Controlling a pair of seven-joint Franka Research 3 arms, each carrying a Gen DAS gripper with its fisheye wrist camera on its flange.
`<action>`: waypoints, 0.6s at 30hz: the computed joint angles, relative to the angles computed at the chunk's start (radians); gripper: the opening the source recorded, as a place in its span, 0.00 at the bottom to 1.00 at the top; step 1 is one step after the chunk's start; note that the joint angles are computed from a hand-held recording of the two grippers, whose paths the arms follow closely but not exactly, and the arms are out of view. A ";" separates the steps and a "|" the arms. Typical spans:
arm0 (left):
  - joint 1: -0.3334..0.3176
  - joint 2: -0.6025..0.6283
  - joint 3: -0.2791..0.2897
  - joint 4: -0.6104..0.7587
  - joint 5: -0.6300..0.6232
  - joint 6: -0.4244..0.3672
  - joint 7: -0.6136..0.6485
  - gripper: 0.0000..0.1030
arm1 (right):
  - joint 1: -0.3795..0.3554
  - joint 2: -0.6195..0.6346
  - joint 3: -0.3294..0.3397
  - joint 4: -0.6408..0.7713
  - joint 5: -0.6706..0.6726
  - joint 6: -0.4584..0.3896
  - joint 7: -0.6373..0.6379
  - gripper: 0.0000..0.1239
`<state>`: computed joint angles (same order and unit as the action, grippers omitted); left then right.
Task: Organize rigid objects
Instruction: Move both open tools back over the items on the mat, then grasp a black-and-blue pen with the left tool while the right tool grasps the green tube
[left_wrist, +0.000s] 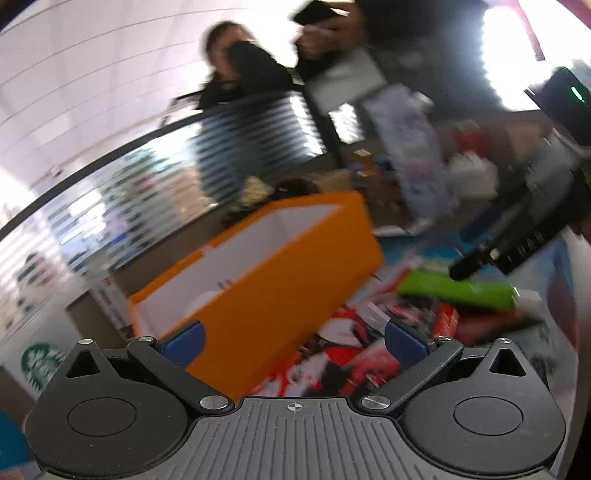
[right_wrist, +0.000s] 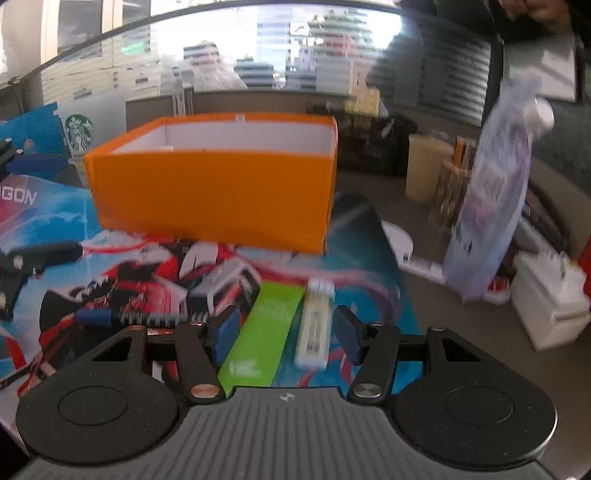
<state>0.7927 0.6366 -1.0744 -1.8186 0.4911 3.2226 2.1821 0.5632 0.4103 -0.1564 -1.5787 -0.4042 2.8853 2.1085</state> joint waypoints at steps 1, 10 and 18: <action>0.020 0.027 -0.034 0.004 0.013 -0.035 0.023 1.00 | -0.008 -0.011 0.012 -0.019 0.014 -0.002 -0.008 0.43; 0.003 0.103 -0.071 0.083 -0.097 -0.288 0.173 0.94 | -0.046 -0.040 0.083 -0.085 0.120 -0.013 -0.096 0.40; -0.003 0.197 -0.124 0.179 -0.251 -0.489 0.310 0.66 | -0.007 -0.007 0.033 -0.056 0.066 0.014 -0.073 0.32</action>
<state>0.7897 0.8335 -1.1988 -1.6392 0.2397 2.7335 2.4916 0.5564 0.4030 -0.1235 -1.6345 -0.3379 2.8992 2.0359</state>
